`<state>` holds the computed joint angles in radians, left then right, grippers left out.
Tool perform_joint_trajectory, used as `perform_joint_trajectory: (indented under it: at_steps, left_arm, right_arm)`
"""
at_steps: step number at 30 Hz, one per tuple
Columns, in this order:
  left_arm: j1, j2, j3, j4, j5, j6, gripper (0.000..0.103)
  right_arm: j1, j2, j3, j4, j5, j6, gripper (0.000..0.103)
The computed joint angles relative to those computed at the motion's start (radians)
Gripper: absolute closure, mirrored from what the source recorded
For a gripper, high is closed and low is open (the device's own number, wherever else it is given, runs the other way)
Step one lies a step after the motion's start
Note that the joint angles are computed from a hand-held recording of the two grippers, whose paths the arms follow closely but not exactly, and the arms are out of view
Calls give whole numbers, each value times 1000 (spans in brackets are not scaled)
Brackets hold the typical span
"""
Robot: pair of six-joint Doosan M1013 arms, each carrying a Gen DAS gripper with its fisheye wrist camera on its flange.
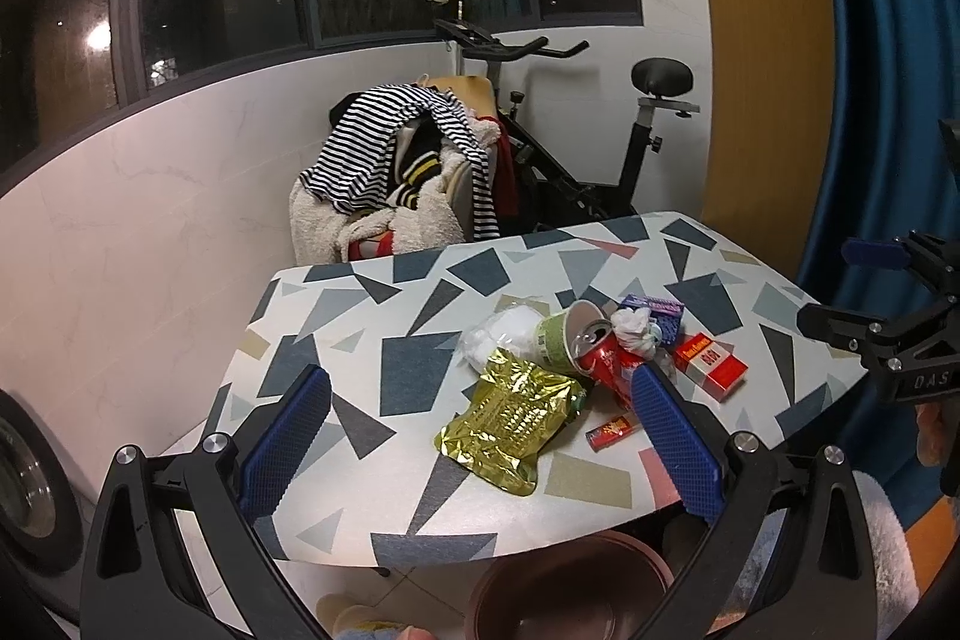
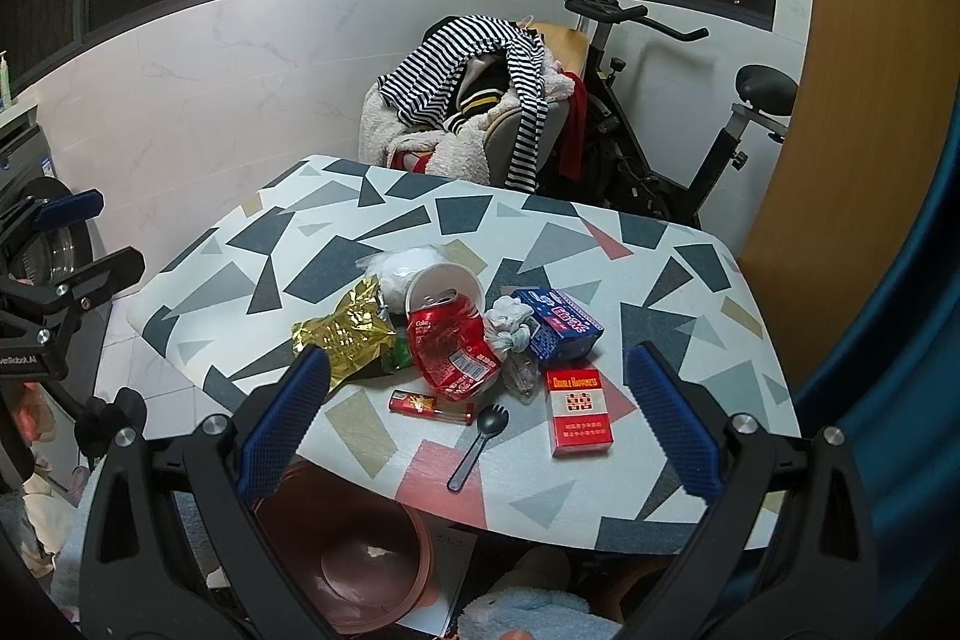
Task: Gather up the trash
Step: 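Grasp the gold foil wrapper with the left tool while the right tool grasps the red cigarette pack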
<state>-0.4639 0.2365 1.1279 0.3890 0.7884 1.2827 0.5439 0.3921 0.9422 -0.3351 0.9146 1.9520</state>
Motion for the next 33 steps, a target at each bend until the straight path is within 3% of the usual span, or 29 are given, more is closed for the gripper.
perform_joint_trajectory:
  at_steps: [6, 9, 14, 18, 23, 29, 33]
  left_arm:
    - [40, 9, 6, -231, -3, 158, 5]
    - [63, 17, 13, -303, 5, 164, 5]
    - [76, 15, 66, -262, -59, 101, 5]
    - [88, 30, 74, -282, -68, 106, 5]
    - [96, 62, 63, -266, -56, 92, 5]
    - [115, 108, 21, -336, 14, 113, 5]
    - [116, 121, 22, -305, 7, 75, 5]
  right_arm:
    - [-16, -8, 40, 15, -10, -8, 5]
    - [-35, -16, 79, 31, -12, -4, 5]
    - [-78, -19, 147, 56, 10, 12, 5]
    - [-109, 5, 152, 95, 42, 22, 5]
    - [-127, 49, 127, 89, 63, 60, 6]
    - [-153, 150, 27, 133, 105, 42, 7]
    - [-164, 198, -28, 171, 138, 22, 19]
